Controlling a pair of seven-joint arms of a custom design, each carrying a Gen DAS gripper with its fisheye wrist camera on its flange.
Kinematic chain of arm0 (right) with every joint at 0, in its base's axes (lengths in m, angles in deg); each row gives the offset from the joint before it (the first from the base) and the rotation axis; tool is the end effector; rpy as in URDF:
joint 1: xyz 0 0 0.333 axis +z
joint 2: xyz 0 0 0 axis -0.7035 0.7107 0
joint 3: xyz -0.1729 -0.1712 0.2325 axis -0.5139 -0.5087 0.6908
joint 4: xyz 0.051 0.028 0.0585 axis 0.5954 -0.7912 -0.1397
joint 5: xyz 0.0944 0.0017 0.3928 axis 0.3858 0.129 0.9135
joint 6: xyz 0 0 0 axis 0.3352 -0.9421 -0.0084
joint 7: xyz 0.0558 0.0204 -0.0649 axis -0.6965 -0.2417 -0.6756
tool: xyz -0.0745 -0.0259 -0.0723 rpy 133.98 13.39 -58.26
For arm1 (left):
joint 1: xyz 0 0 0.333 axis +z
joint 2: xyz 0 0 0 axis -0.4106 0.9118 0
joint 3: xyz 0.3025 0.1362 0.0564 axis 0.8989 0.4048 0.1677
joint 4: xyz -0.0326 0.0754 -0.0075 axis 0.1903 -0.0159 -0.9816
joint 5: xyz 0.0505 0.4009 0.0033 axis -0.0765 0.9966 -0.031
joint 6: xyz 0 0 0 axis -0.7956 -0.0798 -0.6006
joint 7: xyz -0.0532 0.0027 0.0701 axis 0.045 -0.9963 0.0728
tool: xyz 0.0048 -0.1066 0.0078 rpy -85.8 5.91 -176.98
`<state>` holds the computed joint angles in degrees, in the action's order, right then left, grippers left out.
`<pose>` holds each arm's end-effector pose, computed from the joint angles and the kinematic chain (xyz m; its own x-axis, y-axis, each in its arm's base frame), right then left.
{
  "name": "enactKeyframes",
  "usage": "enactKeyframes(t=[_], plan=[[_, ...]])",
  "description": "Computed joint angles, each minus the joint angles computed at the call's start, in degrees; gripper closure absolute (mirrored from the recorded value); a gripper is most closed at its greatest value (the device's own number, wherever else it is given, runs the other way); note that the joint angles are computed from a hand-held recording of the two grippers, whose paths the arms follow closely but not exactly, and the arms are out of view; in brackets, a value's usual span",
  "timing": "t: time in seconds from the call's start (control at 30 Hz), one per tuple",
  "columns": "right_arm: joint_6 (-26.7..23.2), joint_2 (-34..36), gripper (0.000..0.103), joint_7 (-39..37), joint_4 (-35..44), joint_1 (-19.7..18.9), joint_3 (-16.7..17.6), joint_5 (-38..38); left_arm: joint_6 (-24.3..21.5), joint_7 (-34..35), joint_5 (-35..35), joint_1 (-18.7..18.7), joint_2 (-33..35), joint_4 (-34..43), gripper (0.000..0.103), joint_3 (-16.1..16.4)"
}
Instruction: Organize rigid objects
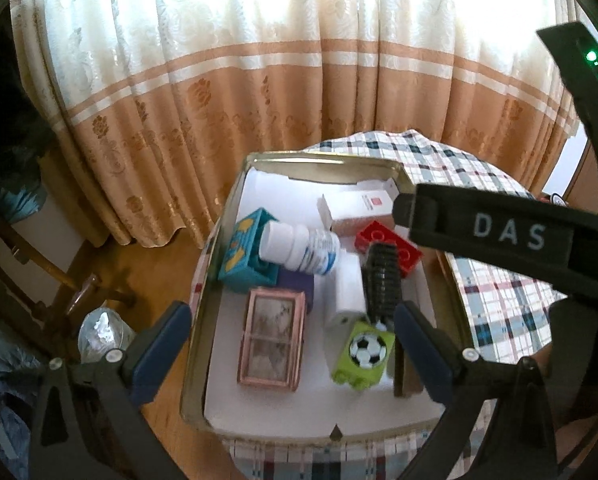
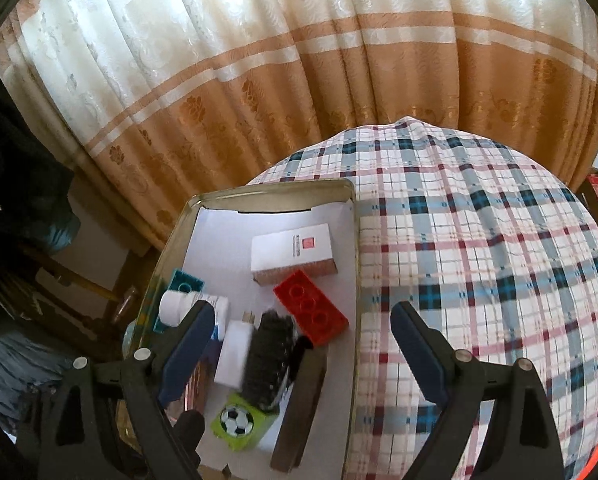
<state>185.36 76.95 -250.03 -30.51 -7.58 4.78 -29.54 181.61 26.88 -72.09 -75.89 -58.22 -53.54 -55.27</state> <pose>0.5936 0.4102 0.3351 -0.1943 -0.9422 -0.2730 -0.7282 0.3250 -0.6034 0.5775 -0.2423 0.3307 -0.2469 -0.9677 -0.0517 -0.7116 0.2172 -0.6681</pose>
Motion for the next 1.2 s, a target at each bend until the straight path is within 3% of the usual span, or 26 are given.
enactKeyframes(t=[0.17, 0.27, 0.67, 0.8, 0.93, 1.03, 1.2], plan=[[-1.6, -2.0, 0.011, 5.7, -2.3, 3.0, -1.9, -5.3, 1.5, 0.3, -1.5, -6.4, -0.3, -2.8, 0.001, 5.7], [-1.9, -3.2, 0.011, 9.8, -3.6, 3.5, -1.7, -9.1, 2.0, 2.1, -3.6, -8.4, -0.6, -3.8, 0.001, 7.2], [-2.9, -4.5, 0.011, 18.9, -5.6, 1.5, 1.9, -17.5, 2.9, 9.2, -12.1, -11.9, 0.2, -4.9, 0.001, 8.6], [-2.1, -4.6, 0.011, 20.9, -6.2, 1.1, 2.2, -19.0, 3.9, 11.5, -13.8, -9.4, -0.4, -5.2, 0.001, 5.4], [-2.3, -4.9, 0.011, 22.4, -6.8, 1.1, 2.5, -20.1, 5.7, 14.2, -15.2, -3.7, -1.6, -5.6, 0.001, -0.9], [-3.4, -5.3, 0.011, 23.5, -7.3, 1.2, 2.8, -21.1, 6.3, 16.0, -16.6, -1.3, -1.8, -5.5, 0.001, -3.8], [-5.2, -6.5, 0.011, 26.8, -8.3, 1.3, 3.4, -24.2, 7.7, 18.7, -19.6, 1.1, -2.1, -5.4, 0.001, -6.8]])
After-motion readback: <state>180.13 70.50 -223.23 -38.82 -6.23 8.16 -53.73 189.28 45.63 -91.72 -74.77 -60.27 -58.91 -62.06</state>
